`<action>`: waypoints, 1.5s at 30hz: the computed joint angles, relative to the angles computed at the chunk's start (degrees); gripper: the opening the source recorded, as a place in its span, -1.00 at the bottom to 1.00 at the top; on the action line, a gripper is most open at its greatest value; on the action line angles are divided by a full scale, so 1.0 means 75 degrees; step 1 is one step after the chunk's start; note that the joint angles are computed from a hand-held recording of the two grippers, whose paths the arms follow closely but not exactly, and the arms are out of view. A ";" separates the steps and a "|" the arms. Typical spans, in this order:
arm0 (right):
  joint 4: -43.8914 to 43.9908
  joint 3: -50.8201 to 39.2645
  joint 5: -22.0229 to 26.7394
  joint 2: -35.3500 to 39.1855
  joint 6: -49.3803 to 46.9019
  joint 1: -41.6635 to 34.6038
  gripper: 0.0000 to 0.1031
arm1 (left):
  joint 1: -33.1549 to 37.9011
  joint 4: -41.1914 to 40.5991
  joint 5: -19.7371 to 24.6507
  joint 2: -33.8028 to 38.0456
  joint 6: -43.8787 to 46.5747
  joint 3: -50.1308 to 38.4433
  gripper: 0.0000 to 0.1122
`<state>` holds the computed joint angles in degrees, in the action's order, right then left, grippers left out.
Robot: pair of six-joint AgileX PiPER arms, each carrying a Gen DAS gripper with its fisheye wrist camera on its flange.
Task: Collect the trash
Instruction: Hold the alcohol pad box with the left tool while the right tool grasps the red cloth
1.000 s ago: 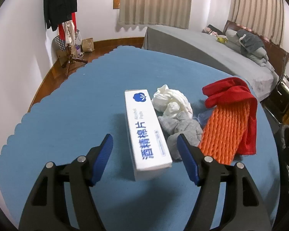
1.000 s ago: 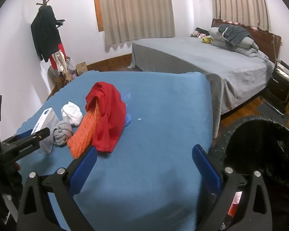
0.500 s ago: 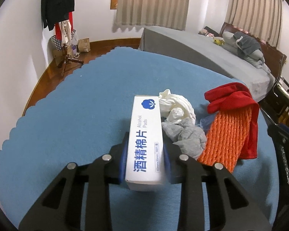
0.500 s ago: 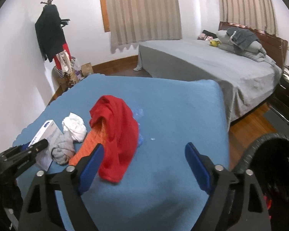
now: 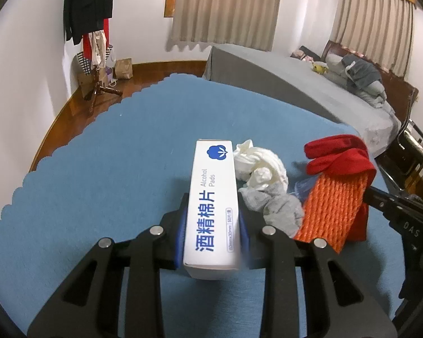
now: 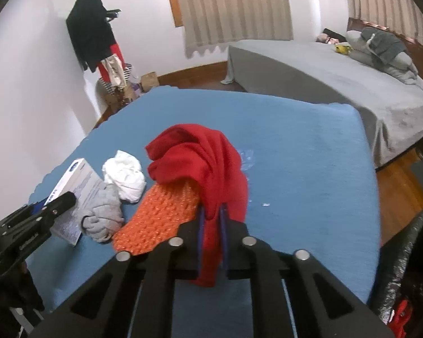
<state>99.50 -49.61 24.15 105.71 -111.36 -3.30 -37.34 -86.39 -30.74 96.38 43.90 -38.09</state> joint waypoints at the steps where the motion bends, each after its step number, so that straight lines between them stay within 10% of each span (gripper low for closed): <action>1: -0.0063 0.0016 0.0104 -0.0046 0.0069 -0.0050 -0.87 | -0.0030 -0.0068 -0.0063 -0.0067 0.0084 0.0003 -0.48; 14: -0.1189 0.0324 0.1352 -0.1265 0.1215 -0.1089 -0.89 | -0.0987 -0.1213 -0.0766 -0.0787 0.1195 -0.0359 -0.48; 29: -0.1045 0.0286 0.0824 -0.0662 0.0965 -0.0812 -0.80 | -0.1506 -0.1483 -0.0819 -0.0279 0.1333 -0.0780 -0.48; 37: -0.0713 -0.0025 0.0549 -0.0405 0.0733 -0.0484 -0.16 | -0.1454 -0.1324 -0.0881 -0.0083 0.1172 -0.0888 -0.48; 42: -0.1029 -0.0423 0.0526 -0.0110 0.1095 -0.0365 -0.17 | -0.1464 -0.1267 -0.0938 -0.0017 0.1179 -0.0981 -0.48; 45: -0.1605 -0.0611 0.0865 -0.0044 0.1545 -0.0485 -0.69 | -0.1411 -0.1248 -0.0898 -0.0067 0.1242 -0.0980 -0.48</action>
